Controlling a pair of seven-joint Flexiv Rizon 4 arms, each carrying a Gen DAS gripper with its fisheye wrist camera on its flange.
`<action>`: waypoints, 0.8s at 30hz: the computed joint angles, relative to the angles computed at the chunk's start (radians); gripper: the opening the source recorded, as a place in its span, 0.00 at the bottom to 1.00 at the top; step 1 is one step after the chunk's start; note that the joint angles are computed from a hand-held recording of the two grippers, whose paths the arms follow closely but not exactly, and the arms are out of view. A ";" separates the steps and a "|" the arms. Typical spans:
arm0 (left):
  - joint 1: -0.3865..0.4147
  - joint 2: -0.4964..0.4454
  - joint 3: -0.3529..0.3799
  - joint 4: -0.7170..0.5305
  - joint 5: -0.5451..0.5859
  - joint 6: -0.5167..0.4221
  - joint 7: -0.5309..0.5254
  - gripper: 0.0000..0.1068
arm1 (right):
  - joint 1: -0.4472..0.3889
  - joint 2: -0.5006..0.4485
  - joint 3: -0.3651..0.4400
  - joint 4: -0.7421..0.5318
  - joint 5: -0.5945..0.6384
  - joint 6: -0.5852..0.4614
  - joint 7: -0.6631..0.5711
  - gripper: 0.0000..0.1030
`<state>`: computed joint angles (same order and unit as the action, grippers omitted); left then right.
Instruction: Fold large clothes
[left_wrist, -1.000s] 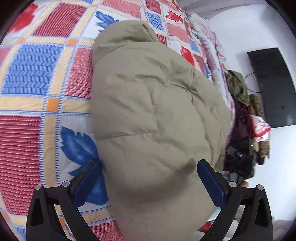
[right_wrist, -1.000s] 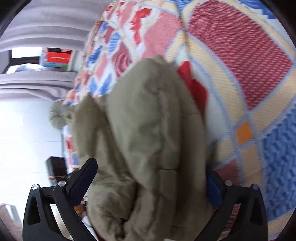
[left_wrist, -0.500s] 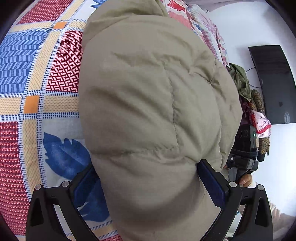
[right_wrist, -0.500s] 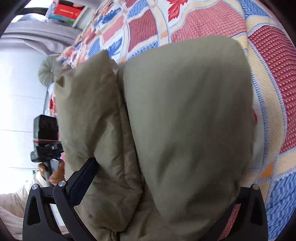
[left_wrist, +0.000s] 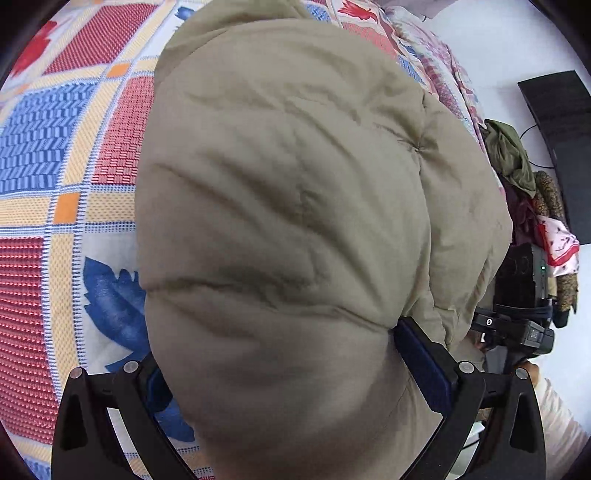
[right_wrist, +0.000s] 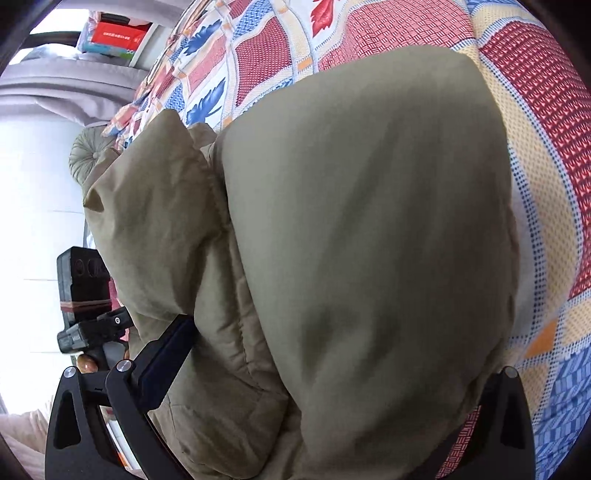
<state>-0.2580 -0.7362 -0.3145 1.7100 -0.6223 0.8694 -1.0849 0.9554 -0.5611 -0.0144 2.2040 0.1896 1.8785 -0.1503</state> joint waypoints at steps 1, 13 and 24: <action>-0.009 0.008 0.005 0.009 0.005 0.021 -0.005 0.96 | -0.002 0.003 -0.002 0.000 -0.001 -0.010 0.001 1.00; 0.062 0.054 -0.045 0.076 -0.058 0.063 0.106 0.77 | 0.108 0.011 -0.063 0.005 0.143 0.080 0.009 0.45; 0.095 0.087 -0.003 0.050 -0.135 -0.067 0.209 0.70 | 0.291 0.018 -0.248 -0.056 0.190 0.010 0.051 0.39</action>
